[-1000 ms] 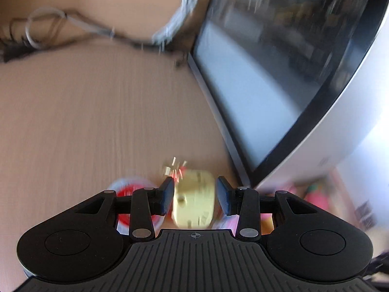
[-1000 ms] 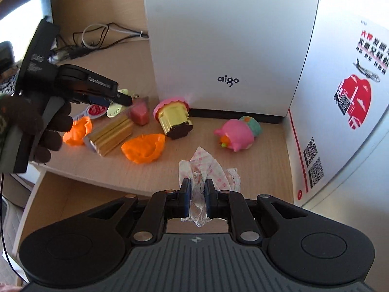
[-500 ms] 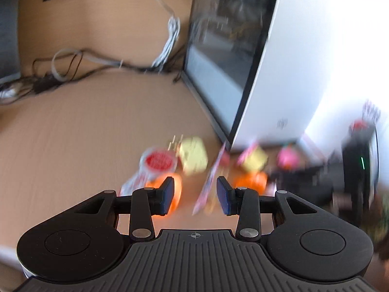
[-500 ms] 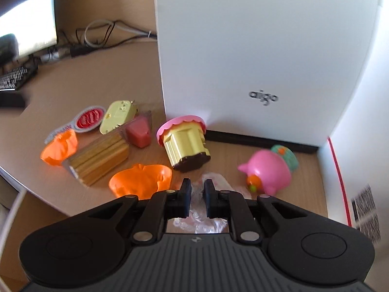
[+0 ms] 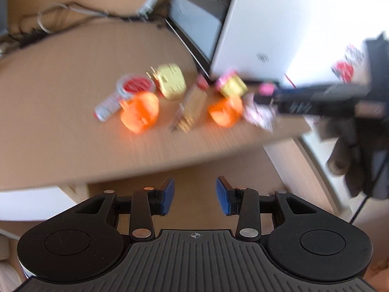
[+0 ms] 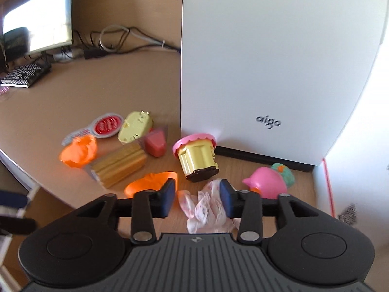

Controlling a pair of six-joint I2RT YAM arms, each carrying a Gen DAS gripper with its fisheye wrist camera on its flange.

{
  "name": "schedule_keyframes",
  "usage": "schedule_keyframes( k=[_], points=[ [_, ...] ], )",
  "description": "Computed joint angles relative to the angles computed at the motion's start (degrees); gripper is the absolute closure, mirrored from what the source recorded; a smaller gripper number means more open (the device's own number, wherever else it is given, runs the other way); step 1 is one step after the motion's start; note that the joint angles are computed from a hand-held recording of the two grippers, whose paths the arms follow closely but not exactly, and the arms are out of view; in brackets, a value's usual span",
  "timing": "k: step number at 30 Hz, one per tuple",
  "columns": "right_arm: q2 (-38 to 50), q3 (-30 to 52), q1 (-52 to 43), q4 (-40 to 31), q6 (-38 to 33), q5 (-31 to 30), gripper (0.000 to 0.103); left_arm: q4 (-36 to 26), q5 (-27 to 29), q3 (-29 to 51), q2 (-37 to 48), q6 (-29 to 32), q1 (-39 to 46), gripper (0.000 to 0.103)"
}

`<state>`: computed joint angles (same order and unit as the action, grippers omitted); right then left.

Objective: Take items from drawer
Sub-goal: 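Set the pink-white cloth on the desktop with the right tool, then reach both open tools into the drawer toward the figure keychain and clear packet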

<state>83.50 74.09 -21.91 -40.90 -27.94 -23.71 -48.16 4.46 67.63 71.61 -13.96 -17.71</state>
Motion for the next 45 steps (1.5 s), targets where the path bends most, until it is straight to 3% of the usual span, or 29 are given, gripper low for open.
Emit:
schedule_keyframes(
  k=[5,9,17,21,24,29,34,45],
  points=[
    [-5.01,0.98,-5.88,-7.54,-1.94,-5.17,0.054,0.25,6.85,-3.18,2.66,3.59,-1.92,0.062],
    [-6.6,2.52,-10.71,-14.78,-3.93,-7.29,0.052,0.81,16.15,-3.05,8.93,14.98,-4.87,0.062],
    [-4.26,5.36,-18.8,-26.78,-6.17,-6.09,0.052,-2.94,21.44,13.53,32.28,28.46,-10.24,0.063],
    [-5.26,4.55,-21.11,-29.01,-8.34,-4.93,0.052,-7.01,19.49,20.47,40.79,33.49,-13.21,0.068],
    [-5.65,4.42,-21.97,-29.32,-8.88,-4.65,0.052,-10.06,22.87,25.2,45.37,33.13,-12.83,0.066],
    [-6.01,3.81,-21.88,-28.37,-9.34,-4.28,0.052,-10.17,23.9,26.07,46.86,29.6,-13.27,0.062],
    [-5.34,3.72,-21.81,-27.17,-8.18,-3.61,0.052,-8.22,24.42,23.25,45.67,25.56,-13.28,0.061],
    [-4.11,3.28,-21.13,-24.81,-5.92,-2.84,0.052,-4.92,25.28,12.67,39.4,24.02,-10.34,0.06]
  ],
)
